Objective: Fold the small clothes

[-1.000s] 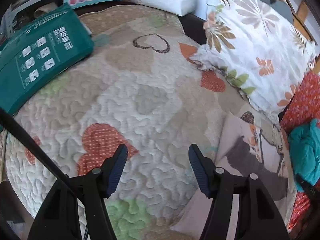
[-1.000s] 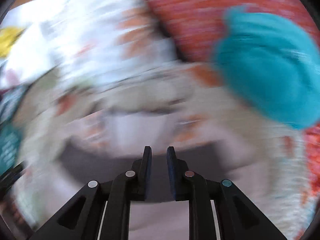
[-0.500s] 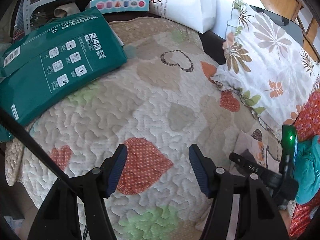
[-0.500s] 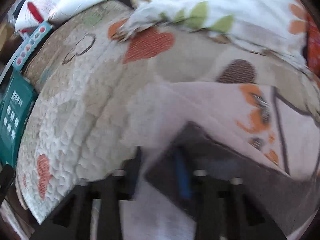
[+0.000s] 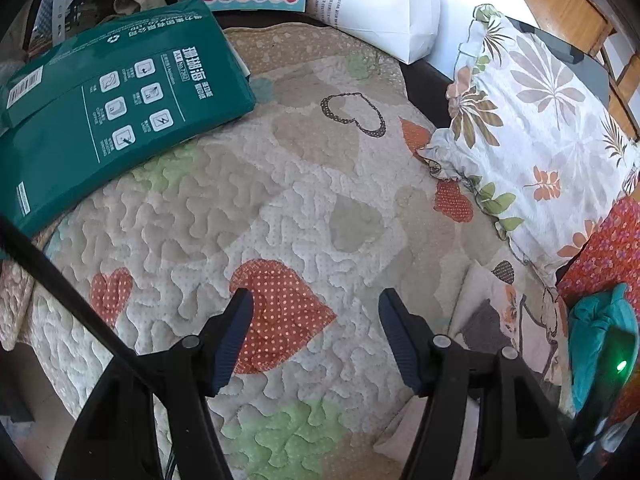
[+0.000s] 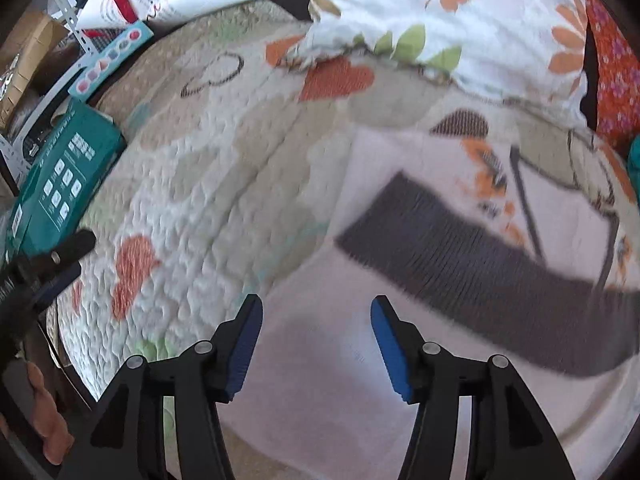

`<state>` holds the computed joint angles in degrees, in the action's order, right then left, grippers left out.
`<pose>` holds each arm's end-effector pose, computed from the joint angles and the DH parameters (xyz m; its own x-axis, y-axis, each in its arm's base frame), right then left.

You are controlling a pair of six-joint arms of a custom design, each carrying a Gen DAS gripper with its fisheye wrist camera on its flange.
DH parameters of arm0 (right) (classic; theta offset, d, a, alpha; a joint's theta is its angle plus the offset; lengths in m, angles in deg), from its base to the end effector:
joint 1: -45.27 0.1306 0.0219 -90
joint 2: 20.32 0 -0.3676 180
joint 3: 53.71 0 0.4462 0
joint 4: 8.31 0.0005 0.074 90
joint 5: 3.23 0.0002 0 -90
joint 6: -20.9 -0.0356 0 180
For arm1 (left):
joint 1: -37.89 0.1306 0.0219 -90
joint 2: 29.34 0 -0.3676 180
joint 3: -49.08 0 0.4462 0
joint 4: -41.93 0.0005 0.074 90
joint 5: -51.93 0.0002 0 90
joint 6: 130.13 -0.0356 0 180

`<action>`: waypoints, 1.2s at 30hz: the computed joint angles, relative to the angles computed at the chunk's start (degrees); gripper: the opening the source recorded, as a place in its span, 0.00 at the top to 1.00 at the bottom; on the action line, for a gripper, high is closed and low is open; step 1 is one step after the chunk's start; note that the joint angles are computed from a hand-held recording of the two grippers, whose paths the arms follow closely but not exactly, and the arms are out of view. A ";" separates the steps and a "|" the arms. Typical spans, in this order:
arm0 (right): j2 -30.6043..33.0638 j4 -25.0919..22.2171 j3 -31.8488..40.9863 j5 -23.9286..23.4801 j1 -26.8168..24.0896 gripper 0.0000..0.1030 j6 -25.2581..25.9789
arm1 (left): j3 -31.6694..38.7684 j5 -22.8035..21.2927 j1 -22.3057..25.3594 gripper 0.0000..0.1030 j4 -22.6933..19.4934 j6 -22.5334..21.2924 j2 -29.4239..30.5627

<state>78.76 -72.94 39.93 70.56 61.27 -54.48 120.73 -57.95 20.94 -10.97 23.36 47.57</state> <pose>0.5365 0.1636 0.3495 -0.7845 -0.4771 -0.3961 -0.5727 0.8024 0.1679 0.4238 -0.1170 0.3563 -0.4545 -0.7412 -0.4940 -0.6814 0.6465 -0.3431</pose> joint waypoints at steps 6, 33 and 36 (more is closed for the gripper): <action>-0.37 4.65 -3.22 6.96 2.94 0.35 -4.48 | -0.61 0.32 0.33 0.37 0.23 -0.09 -0.81; -6.96 9.41 -4.21 -5.58 -15.88 0.88 -6.24 | 7.19 0.37 -5.94 0.35 -0.81 -2.34 9.19; -5.74 9.12 -2.23 -7.56 -24.10 0.92 -6.47 | 10.33 0.08 -8.39 0.35 -0.64 -5.01 12.58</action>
<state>73.02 -63.82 37.70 63.01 37.18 -60.94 131.06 -57.87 12.55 -11.61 18.35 60.14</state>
